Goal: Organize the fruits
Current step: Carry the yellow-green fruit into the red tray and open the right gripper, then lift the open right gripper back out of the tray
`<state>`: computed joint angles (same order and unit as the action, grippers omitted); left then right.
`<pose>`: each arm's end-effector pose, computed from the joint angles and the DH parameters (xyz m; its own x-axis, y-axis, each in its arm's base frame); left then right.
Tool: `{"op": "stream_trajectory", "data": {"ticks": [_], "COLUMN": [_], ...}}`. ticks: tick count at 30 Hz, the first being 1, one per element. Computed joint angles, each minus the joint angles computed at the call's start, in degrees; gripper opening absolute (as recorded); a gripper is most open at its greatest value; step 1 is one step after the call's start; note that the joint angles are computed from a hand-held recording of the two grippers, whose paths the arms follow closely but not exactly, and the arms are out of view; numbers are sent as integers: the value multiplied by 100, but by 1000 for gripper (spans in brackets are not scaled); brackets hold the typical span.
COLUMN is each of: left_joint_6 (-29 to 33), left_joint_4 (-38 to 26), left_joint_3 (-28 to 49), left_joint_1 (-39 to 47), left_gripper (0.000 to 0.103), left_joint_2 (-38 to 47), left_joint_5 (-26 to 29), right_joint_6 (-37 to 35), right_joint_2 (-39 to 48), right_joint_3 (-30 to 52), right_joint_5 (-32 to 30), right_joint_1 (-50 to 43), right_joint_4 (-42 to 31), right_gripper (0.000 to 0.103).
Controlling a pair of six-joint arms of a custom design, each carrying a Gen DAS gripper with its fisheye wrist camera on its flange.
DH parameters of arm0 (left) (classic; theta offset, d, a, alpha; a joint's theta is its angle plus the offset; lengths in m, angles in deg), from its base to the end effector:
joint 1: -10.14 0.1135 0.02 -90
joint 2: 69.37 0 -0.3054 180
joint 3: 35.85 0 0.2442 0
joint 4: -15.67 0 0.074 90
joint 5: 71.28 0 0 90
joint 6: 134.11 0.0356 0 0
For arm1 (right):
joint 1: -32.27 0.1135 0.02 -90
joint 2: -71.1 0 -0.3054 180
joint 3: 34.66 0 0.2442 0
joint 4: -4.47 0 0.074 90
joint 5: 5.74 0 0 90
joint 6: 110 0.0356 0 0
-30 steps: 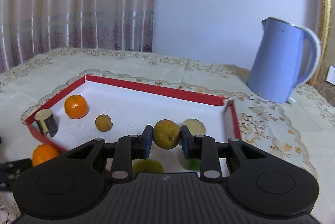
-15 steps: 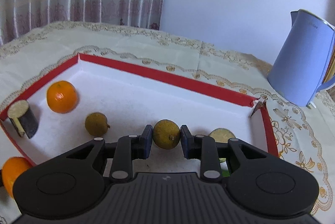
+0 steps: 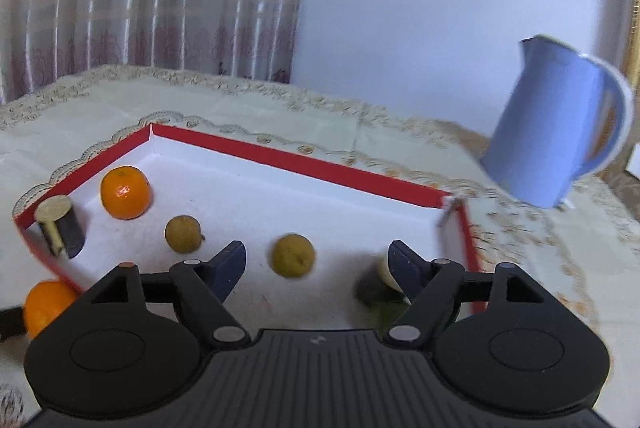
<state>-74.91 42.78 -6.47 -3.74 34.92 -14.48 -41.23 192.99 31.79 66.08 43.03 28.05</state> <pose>0.2267 -0.0359 0.0968 -0.5377 -0.3085 -0.7847 -0.5025 0.8645 0.0045 0.4021 0.0877 0.1148 -0.3249 -0.4119 -0.8513 -0.5958 0.7882 -0.1540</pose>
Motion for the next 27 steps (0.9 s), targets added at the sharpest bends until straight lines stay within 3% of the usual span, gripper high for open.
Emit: {"op": "stream_trajectory", "data": {"ticks": [6, 10, 17, 18, 20, 27], "left_joint_6": [3, 3, 9, 5, 5, 3], "left_joint_4": [3, 3, 5, -1, -1, 101], "left_joint_3": [-1, -2, -6, -3, -3, -62], "left_joint_1": [1, 2, 9, 4, 4, 13], "left_gripper": [103, 103, 103, 103, 103, 103], "left_joint_2": [1, 1, -4, -5, -5, -14], "left_joint_5": [1, 0, 5, 3, 3, 34], "right_joint_6": [-25, -6, -11, -3, -95, -130], "right_joint_2": [-426, -375, -194, -189, -175, -179], "right_joint_3": [-1015, -1230, -1000, -1010, -926, -967], "right_joint_5": [-771, -1088, -1035, -1023, -924, -905], "right_joint_1": [-807, -1266, -1393, -1394, -1328, -1338], "right_joint_4": [452, 362, -224, -213, -410, -379], "right_gripper": [87, 87, 90, 98, 103, 103]}}
